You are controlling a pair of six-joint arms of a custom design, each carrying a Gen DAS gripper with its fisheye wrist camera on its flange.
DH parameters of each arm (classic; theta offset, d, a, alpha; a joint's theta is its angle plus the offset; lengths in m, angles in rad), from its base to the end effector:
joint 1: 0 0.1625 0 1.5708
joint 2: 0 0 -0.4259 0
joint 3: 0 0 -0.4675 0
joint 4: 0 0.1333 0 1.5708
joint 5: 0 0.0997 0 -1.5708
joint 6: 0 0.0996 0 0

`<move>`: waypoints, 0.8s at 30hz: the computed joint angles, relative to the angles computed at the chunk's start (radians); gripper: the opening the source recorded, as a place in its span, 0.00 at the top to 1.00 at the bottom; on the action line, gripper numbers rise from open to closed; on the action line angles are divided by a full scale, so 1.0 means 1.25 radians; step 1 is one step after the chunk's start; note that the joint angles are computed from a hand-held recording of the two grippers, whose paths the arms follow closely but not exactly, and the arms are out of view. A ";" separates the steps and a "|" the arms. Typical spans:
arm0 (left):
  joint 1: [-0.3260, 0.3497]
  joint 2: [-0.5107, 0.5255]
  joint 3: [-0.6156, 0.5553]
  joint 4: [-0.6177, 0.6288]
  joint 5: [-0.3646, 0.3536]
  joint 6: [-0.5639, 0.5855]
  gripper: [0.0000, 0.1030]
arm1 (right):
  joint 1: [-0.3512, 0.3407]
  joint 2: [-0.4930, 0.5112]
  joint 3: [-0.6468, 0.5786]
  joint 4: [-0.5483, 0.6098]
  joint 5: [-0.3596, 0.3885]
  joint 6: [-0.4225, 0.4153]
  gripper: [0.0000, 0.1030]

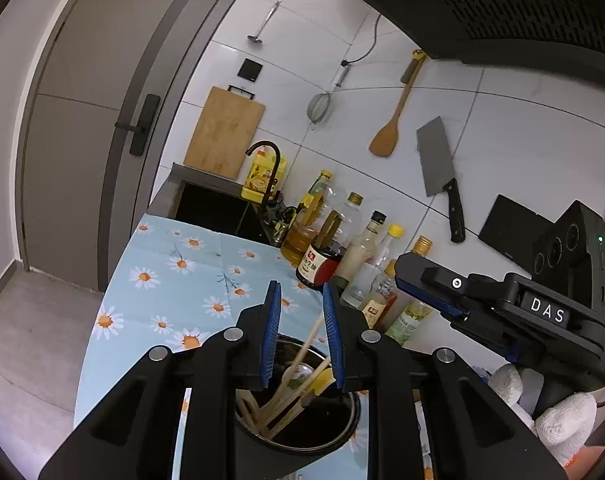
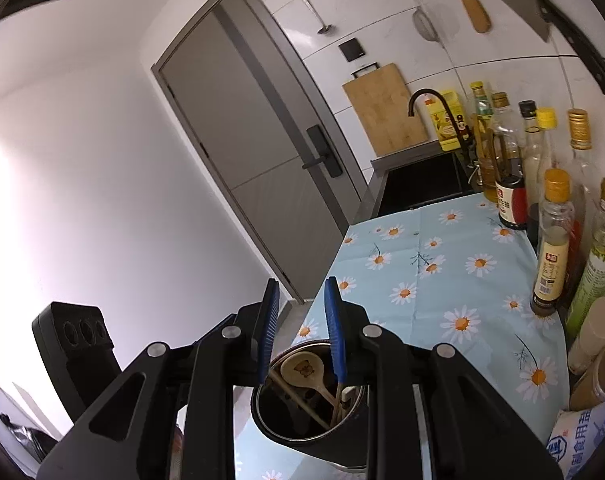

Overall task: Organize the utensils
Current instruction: 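Move both tools back down to the remaining chopsticks on the table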

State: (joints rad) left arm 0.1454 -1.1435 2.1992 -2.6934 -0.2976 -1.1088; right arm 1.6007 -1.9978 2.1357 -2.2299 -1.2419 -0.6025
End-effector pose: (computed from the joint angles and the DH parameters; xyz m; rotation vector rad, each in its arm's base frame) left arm -0.4698 -0.2997 0.1208 0.3072 2.2865 -1.6500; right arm 0.1780 -0.4149 0.4538 -1.0065 2.6705 -0.8630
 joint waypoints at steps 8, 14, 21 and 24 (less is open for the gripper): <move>-0.025 -0.014 -0.020 0.106 -0.007 -0.069 0.65 | -0.028 -0.053 -0.001 0.078 0.023 -0.005 0.75; -0.063 -0.032 -0.041 0.267 -0.016 -0.178 0.65 | -0.064 -0.111 -0.008 0.155 0.058 -0.007 0.72; -0.087 -0.027 -0.089 0.444 -0.067 -0.285 0.65 | -0.097 -0.170 -0.006 0.240 0.059 -0.021 0.69; -0.092 -0.019 -0.099 0.472 -0.093 -0.300 0.65 | -0.100 -0.181 -0.006 0.270 0.030 -0.012 0.69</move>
State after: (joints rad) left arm 0.0302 -1.1674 2.0760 -2.1031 -0.4143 -1.4836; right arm 1.4751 -2.2239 2.1280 -1.8923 -1.2040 -0.6181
